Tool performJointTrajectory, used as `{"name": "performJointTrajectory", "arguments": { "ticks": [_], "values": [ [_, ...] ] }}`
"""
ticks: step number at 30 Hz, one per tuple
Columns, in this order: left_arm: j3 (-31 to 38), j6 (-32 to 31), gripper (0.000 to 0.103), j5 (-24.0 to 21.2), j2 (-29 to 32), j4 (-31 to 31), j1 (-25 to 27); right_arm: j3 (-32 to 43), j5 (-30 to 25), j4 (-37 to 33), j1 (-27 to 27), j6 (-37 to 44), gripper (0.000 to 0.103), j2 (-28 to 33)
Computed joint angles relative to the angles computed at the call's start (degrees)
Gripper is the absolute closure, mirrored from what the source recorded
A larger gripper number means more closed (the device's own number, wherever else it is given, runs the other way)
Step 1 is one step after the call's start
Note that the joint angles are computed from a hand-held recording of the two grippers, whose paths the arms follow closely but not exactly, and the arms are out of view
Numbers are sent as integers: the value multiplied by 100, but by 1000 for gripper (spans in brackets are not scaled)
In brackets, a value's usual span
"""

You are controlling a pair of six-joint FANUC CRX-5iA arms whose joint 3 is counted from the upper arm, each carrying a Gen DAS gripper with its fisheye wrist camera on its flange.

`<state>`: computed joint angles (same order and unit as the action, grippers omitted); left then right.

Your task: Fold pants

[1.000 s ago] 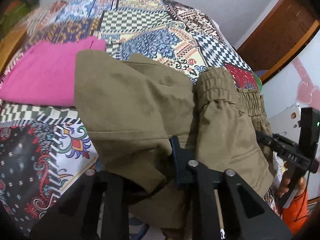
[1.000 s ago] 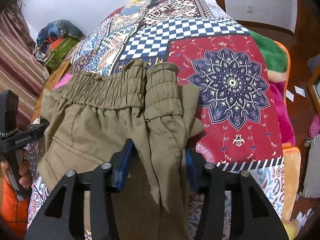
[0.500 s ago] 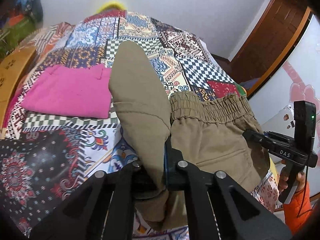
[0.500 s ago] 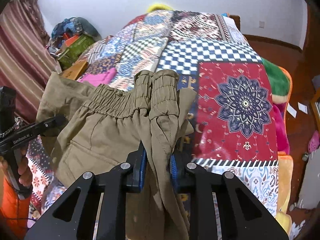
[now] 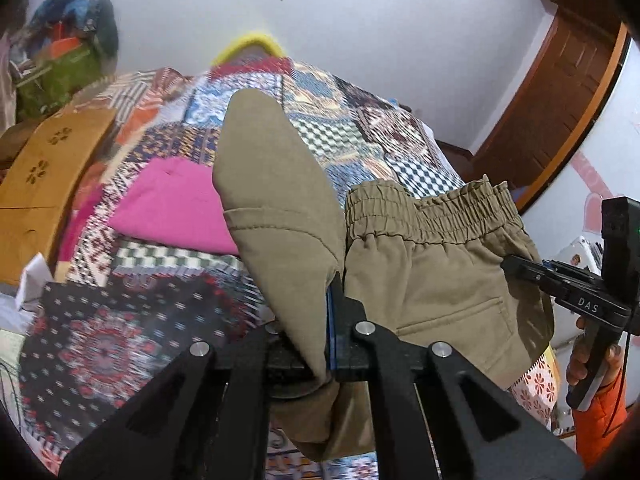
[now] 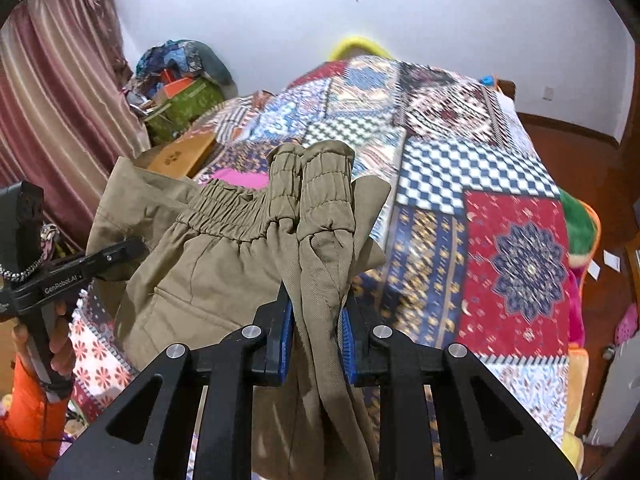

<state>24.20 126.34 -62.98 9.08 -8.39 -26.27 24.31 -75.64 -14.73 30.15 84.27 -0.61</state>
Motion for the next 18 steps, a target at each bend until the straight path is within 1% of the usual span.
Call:
{"name": "performJointTrajectory", "arguments": {
  "ticks": [5, 10, 14, 18],
  "values": [
    [-212, -51, 98, 51, -230, -20, 297, 203, 157, 83, 316, -152, 85, 220],
    [-509, -193, 98, 225, -382, 159, 742, 540, 208, 116, 530, -238, 85, 564],
    [-746, -432, 98, 447, -441, 434, 1122, 902, 216, 171, 682, -257, 85, 908],
    [-796, -591, 98, 582, -356, 511, 1423, 1268, 260, 297, 833, -288, 85, 1276]
  ]
}}
